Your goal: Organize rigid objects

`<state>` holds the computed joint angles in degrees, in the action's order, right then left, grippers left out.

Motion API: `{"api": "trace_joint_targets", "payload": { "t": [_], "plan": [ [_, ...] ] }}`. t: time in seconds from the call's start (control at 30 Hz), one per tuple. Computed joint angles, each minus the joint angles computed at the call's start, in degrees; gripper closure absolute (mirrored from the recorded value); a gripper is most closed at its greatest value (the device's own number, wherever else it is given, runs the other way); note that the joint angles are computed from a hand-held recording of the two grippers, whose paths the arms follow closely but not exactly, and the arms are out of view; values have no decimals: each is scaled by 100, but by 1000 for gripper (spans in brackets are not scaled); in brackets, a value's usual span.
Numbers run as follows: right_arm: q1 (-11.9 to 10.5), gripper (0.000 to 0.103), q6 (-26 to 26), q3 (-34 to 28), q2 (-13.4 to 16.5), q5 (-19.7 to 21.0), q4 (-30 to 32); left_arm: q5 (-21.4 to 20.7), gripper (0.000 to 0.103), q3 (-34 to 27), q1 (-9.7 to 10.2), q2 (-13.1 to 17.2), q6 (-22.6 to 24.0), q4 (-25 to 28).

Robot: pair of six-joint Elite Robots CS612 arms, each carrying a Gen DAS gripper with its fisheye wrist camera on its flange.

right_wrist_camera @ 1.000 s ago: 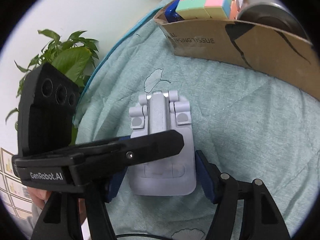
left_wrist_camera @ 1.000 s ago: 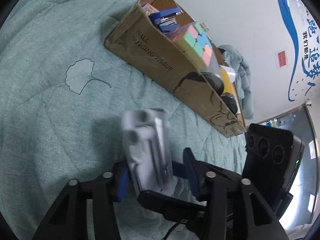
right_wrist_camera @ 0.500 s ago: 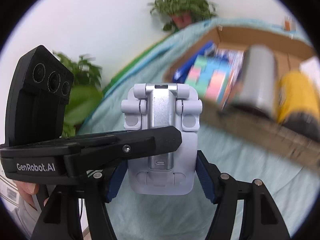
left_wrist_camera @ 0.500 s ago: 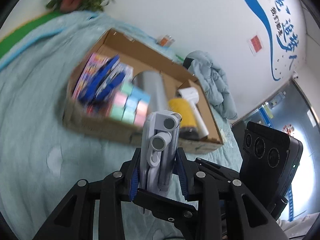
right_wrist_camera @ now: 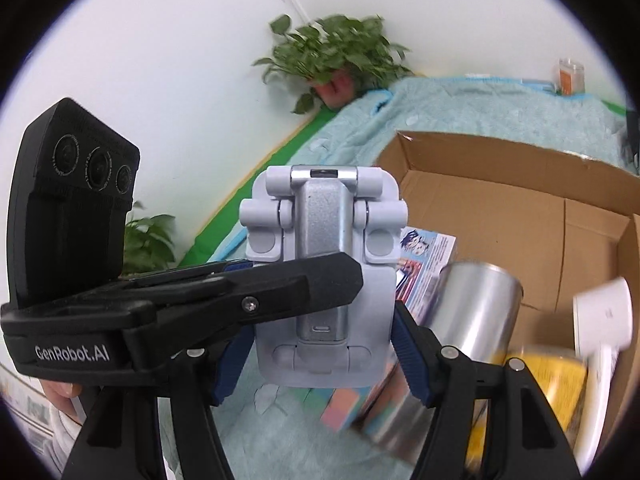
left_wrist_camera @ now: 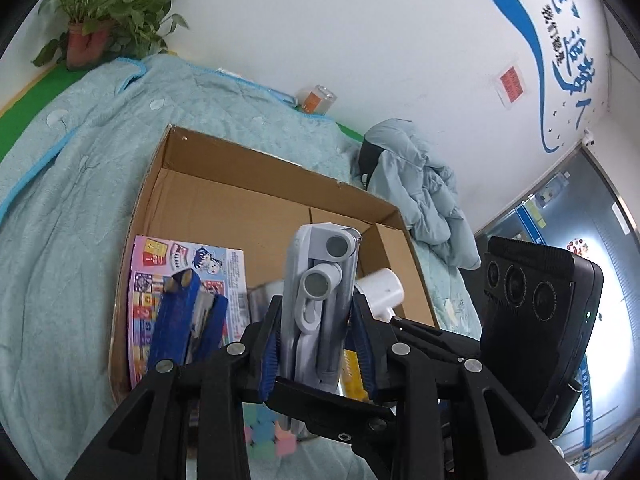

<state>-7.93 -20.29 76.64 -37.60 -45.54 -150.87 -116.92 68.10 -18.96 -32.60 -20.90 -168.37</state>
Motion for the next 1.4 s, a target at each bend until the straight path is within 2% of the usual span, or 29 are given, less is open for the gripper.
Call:
{"api": "trace_joint_targets", "payload": {
  "t": [0.13,0.3,0.4,0.43,0.47,0.5,0.53,0.57,0.63,0.7,0.73,0.77,0.9,0.97,1.03,1.13,1.27,1.4],
  "plan": [
    [36,37,34,-378,195,-122,470,-237,74,-617,97,341,11,665],
    [31,37,282,-653,394,-173,922,-356,74,-998,123,591,186,1357],
    [-9,37,323,-727,449,-46,1174,-152,73,-1018,101,619,227,1453],
    [-21,36,339,-699,428,-41,1163,-58,67,-987,97,594,234,1458],
    [-33,36,368,-645,385,-94,1123,-15,57,-904,93,559,223,1323],
    [-48,36,419,-560,330,-156,1013,77,42,-791,86,506,178,1154],
    [-64,34,490,-459,276,-197,843,245,36,-642,69,429,125,929],
    [-94,28,595,-281,194,-248,526,508,29,-426,36,316,116,612],
    [-141,20,811,127,41,-398,-309,921,21,-120,-28,126,212,362],
    [-182,20,838,594,-128,-744,-1116,1564,11,305,-151,-118,389,-29],
    [-194,20,850,774,-184,-921,-1414,1995,8,563,-245,-233,508,-378],
    [-208,20,875,1004,-247,-1173,-1818,2300,1,772,-328,-320,617,-685],
    [-220,20,916,1622,-349,-2056,-3057,3563,1,1600,-752,-530,1232,-2191],
    [-259,20,1003,1890,-400,-2321,-3470,3854,1,1838,-923,-592,1278,-2456],
    [-287,20,1104,2145,-443,-2662,-3948,3913,1,2055,-1062,-632,1137,-2680],
    [-351,20,1250,2376,-486,-2993,-4354,4064,1,2302,-1254,-686,996,-2849],
    [-401,20,1343,2546,-544,-3251,-4627,4004,1,2538,-1435,-788,670,-2804],
    [-437,20,1329,2651,-588,-3398,-4728,4162,1,2679,-1586,-846,604,-2927]
  ]
}}
